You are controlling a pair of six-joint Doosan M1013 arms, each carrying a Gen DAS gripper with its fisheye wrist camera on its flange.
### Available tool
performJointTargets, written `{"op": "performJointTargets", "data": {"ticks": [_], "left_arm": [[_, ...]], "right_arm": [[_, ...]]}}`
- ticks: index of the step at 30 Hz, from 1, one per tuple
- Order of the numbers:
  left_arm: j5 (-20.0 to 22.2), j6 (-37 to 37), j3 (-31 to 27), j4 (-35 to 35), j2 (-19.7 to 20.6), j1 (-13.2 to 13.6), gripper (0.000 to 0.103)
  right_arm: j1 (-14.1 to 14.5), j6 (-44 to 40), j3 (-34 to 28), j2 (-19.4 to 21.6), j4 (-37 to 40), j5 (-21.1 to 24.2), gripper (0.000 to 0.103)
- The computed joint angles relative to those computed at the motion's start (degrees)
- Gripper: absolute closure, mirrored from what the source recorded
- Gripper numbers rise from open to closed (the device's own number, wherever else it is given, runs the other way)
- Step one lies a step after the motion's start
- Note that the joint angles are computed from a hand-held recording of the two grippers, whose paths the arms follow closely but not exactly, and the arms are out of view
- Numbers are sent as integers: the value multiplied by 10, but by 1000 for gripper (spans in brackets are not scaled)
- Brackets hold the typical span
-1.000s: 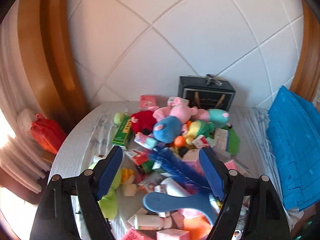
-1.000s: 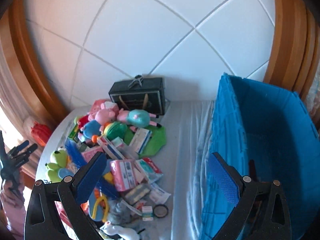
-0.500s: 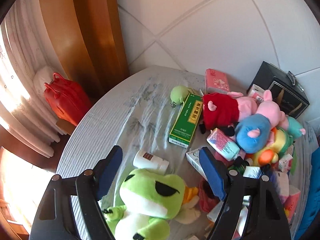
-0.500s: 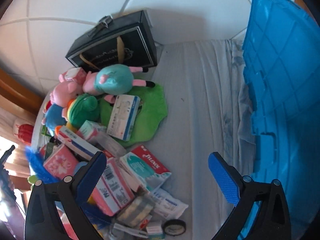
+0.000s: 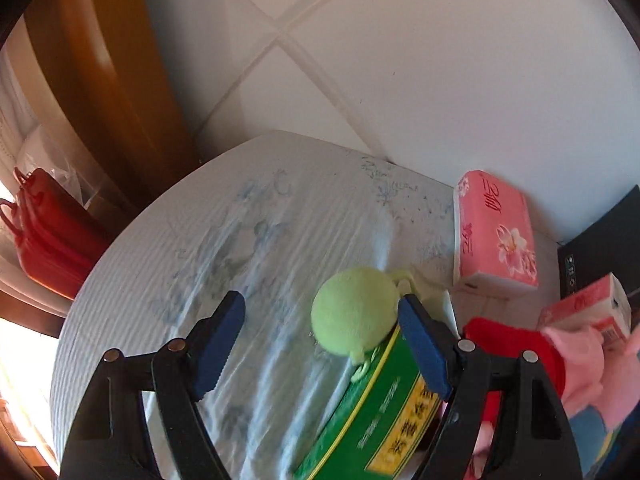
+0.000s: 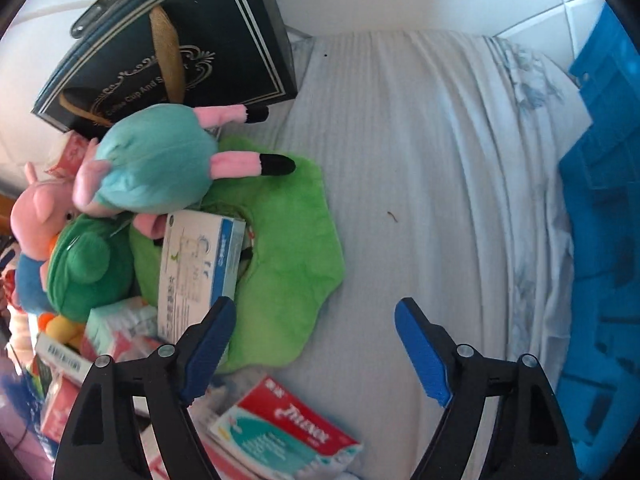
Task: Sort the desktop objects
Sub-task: 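Grasp the green frog plush with the left gripper while the right grasps a green plush, then lift the green frog and green plush from the pile with both grippers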
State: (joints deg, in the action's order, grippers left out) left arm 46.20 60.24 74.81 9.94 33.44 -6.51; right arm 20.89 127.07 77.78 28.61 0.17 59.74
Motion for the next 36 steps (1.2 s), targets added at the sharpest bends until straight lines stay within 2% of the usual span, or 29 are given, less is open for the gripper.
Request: {"op": "performJointTargets", "data": {"ticks": [3,5,6,7,9,11,13,17,19,21,22,25,28,31,36], "left_arm": [[30,41,-37,-65,35,7,24],[34,61,-42,-90,46,7,27],[40,53,-42,-70,49,3,36],[53,42,-44,-35,52,-4,41],[48,58,-34,-14,47,-9,43],[55,57,-28,3,42,-11,44],[55,55,-17,8,34,-10,44],[23,61,11,-16,19,2,44],[20,59,13,-21,17,3,44],[23,48,12,-6,19,-1,43],[25,44,13,9,19,-5,43],[45,37,9,37,22,-14,43],[49,32,12,32,19,-13,43],[60,20,12,38,17,-12,45],[95,17,10,46,5,-13,46]], "right_arm": [[-8,-4,2,7,24,-13,19],[-14,-14,5,10,49,-18,18],[-15,-20,4,12,56,-19,18],[-15,-23,2,14,55,-15,18],[-13,-28,-4,20,50,-5,18],[-14,-41,-4,24,65,-5,26],[-15,-49,-1,26,81,-9,44],[-17,-56,12,29,104,-29,42],[-16,-68,26,22,123,-74,53],[-17,-106,38,20,181,-111,74],[-14,-120,37,23,192,-120,78],[0,-92,26,30,123,-138,79],[-1,-72,25,33,113,-155,82],[4,-61,3,43,67,-123,89],[27,-21,-41,58,-49,-53,90]]}}
